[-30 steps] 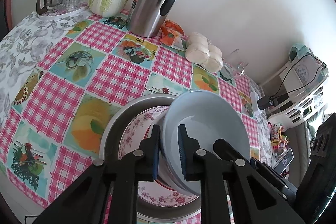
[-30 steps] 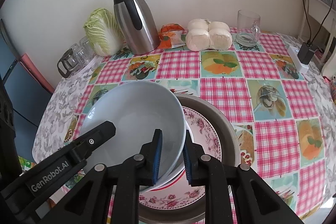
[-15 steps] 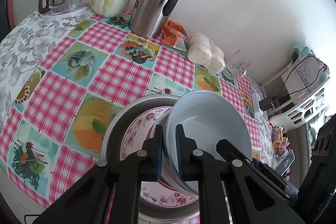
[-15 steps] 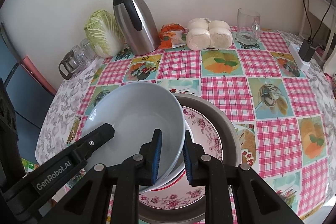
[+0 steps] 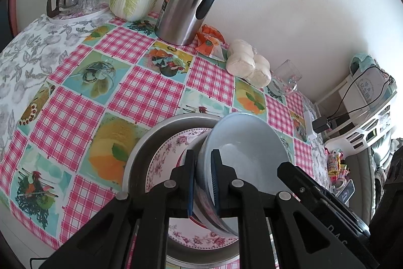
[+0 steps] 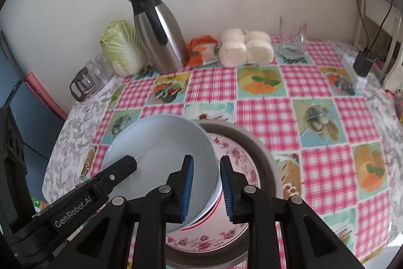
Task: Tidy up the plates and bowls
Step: 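Lower the white round bowl onto the stacked bowls with the right tool, then open the right tool and lift it away from the white bowl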
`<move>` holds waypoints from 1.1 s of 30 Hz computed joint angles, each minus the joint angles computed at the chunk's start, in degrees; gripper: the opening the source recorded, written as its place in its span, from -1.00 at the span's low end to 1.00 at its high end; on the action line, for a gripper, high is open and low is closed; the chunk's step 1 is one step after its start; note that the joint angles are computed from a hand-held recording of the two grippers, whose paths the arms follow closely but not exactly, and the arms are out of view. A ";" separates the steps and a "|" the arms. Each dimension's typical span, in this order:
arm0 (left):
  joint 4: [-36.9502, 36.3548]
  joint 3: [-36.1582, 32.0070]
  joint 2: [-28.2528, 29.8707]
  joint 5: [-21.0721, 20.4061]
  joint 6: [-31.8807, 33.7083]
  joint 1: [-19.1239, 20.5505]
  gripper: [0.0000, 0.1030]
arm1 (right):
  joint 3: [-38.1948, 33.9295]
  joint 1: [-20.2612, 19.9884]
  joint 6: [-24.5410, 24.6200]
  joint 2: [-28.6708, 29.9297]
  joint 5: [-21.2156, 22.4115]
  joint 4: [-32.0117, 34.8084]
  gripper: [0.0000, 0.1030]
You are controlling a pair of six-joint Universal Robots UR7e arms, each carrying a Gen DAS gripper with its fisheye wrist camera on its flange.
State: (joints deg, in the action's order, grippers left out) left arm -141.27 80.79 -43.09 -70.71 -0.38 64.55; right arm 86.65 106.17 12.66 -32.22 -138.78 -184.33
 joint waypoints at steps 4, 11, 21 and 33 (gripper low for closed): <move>-0.04 0.10 0.06 0.65 0.21 -0.18 -0.76 | 0.24 -0.31 0.70 -0.19 -0.13 0.48 -0.50; -2.34 1.05 -1.03 1.41 0.46 -0.42 -0.69 | 0.38 -0.75 1.77 -0.54 -0.13 2.15 -0.50; -2.92 0.89 -1.23 0.45 -0.65 0.00 -0.64 | 0.41 -1.21 2.21 -0.63 0.11 3.47 -0.47; -3.07 0.43 -0.96 -0.92 -1.76 0.63 -0.64 | 0.20 -1.07 2.24 -0.57 -0.11 4.24 -0.45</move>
